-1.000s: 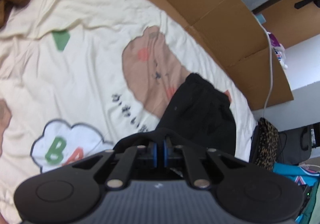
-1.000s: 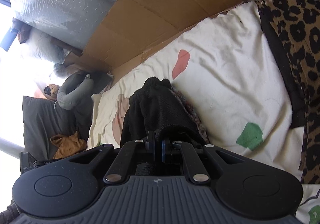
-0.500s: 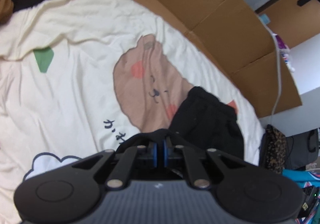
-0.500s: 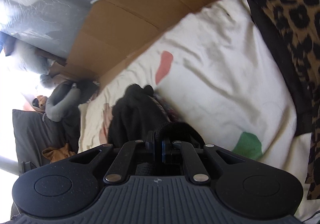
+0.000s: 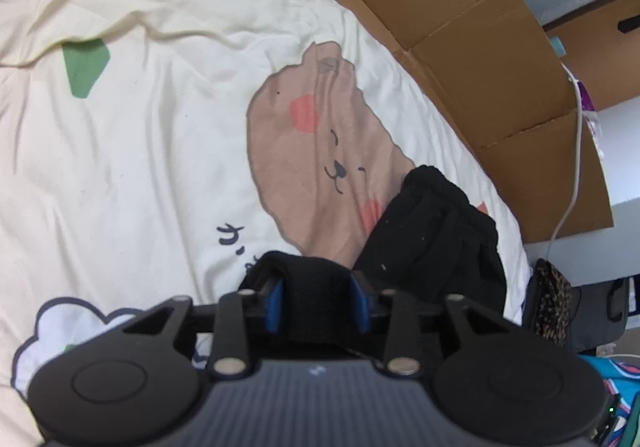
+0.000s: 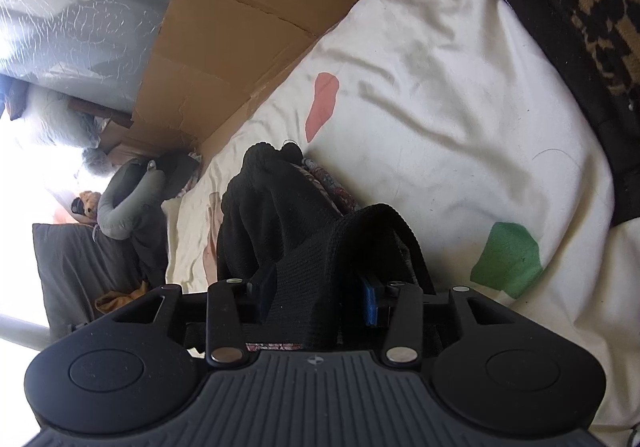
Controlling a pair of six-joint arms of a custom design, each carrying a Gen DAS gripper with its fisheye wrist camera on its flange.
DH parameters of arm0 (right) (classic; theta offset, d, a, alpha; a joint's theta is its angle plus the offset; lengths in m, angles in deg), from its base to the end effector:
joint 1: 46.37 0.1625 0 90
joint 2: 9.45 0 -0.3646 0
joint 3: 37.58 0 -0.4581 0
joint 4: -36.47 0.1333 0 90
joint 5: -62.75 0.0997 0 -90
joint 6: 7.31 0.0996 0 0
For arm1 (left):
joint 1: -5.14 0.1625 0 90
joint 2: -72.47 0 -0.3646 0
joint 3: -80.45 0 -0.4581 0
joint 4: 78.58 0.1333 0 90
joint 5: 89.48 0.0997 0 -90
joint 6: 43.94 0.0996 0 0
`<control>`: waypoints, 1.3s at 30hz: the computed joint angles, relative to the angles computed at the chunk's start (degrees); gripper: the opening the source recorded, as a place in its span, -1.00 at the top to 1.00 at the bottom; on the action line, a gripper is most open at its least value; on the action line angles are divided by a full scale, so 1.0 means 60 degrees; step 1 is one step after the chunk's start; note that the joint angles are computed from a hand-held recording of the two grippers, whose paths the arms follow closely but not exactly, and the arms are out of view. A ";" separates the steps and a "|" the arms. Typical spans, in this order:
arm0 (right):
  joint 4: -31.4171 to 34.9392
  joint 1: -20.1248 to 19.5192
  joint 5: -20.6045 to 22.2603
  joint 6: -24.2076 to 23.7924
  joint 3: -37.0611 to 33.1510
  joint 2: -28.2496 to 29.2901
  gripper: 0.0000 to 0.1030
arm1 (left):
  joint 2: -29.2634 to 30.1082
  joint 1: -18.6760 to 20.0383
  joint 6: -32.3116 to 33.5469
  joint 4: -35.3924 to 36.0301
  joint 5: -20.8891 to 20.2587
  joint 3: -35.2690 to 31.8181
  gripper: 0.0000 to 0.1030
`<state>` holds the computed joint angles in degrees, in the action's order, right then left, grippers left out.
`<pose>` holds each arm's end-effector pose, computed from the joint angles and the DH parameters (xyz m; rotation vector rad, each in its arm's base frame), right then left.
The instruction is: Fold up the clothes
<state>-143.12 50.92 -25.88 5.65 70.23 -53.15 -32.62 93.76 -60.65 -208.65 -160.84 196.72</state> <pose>0.2103 -0.5744 -0.0447 0.1389 2.9665 -0.6547 0.1533 -0.4912 0.3912 -0.4905 2.7577 -0.7841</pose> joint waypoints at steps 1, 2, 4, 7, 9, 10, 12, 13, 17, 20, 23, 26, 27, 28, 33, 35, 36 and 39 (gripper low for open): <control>-0.0060 -0.0024 0.0045 0.0063 -0.0020 0.0036 0.13 | 0.0031 0.0041 -0.0016 -0.0046 -0.0086 -0.0005 0.19; -0.0120 -0.0049 0.0091 0.0126 -0.0039 0.0072 0.13 | 0.0069 0.0072 -0.0019 -0.0073 -0.0155 -0.0019 0.15; -0.0253 -0.0054 0.0115 0.0146 -0.0106 0.0112 0.13 | 0.0159 0.0108 -0.0003 -0.0084 -0.0257 -0.0065 0.15; -0.0452 -0.0059 0.0146 0.0169 -0.0213 0.0173 0.13 | 0.0286 0.0171 -0.0012 -0.0173 -0.0508 -0.0167 0.15; -0.0401 -0.0048 0.0137 0.0152 -0.0358 0.0191 0.13 | 0.0363 0.0223 -0.0023 -0.0314 -0.0772 -0.0273 0.15; -0.0332 -0.0040 0.0127 0.0141 -0.0447 0.0205 0.13 | 0.0399 0.0250 -0.0027 -0.0389 -0.0908 -0.0328 0.15; -0.0227 -0.0015 0.0071 0.0110 -0.0630 0.0276 0.13 | 0.0474 0.0301 -0.0042 -0.0538 -0.1181 -0.0439 0.15; -0.0175 -0.0002 0.0042 0.0094 -0.0723 0.0313 0.13 | 0.0512 0.0315 -0.0060 -0.0612 -0.1249 -0.0483 0.15; -0.0227 0.0025 -0.0156 0.0141 -0.1012 0.0512 0.13 | 0.0691 0.0350 -0.0226 -0.0925 -0.1219 -0.0615 0.15; -0.0386 0.0072 -0.0373 0.0199 -0.1159 0.0603 0.13 | 0.0817 0.0376 -0.0278 -0.1102 -0.1131 -0.0703 0.16; -0.0785 0.0098 -0.0399 0.0280 -0.1174 0.0582 0.13 | 0.0927 0.0369 -0.0239 -0.1135 -0.1045 -0.0848 0.16; -0.0711 0.0184 -0.0552 0.0186 -0.1278 0.0526 0.13 | 0.1056 0.0304 -0.0042 -0.0890 -0.0934 -0.1145 0.16; -0.0637 0.0212 -0.0619 0.0127 -0.1317 0.0519 0.13 | 0.1118 0.0250 0.0075 -0.0679 -0.0838 -0.1310 0.16; -0.0564 0.0239 -0.0685 0.0068 -0.1357 0.0512 0.13 | 0.1202 0.0178 0.0233 -0.0422 -0.0704 -0.1509 0.16; -0.0452 0.0371 -0.1138 -0.0169 -0.1448 0.0535 0.13 | 0.1798 -0.0330 0.1541 0.1139 0.0171 -0.2692 0.16; -0.0501 0.0377 -0.1291 -0.0094 -0.1454 0.0567 0.13 | 0.2004 -0.0484 0.2023 0.1677 0.0321 -0.3093 0.16; -0.0435 0.0406 -0.1419 -0.0152 -0.1504 0.0597 0.13 | 0.2080 -0.0548 0.2207 0.1915 0.0381 -0.3251 0.16; -0.0213 0.0522 -0.1844 -0.0448 -0.1685 0.0698 0.13 | 0.2093 -0.0655 0.2609 0.2244 0.0428 -0.3427 0.16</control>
<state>-144.40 54.05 -36.95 2.96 60.12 -48.96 -20.06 89.83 -45.00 -195.19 -158.28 176.16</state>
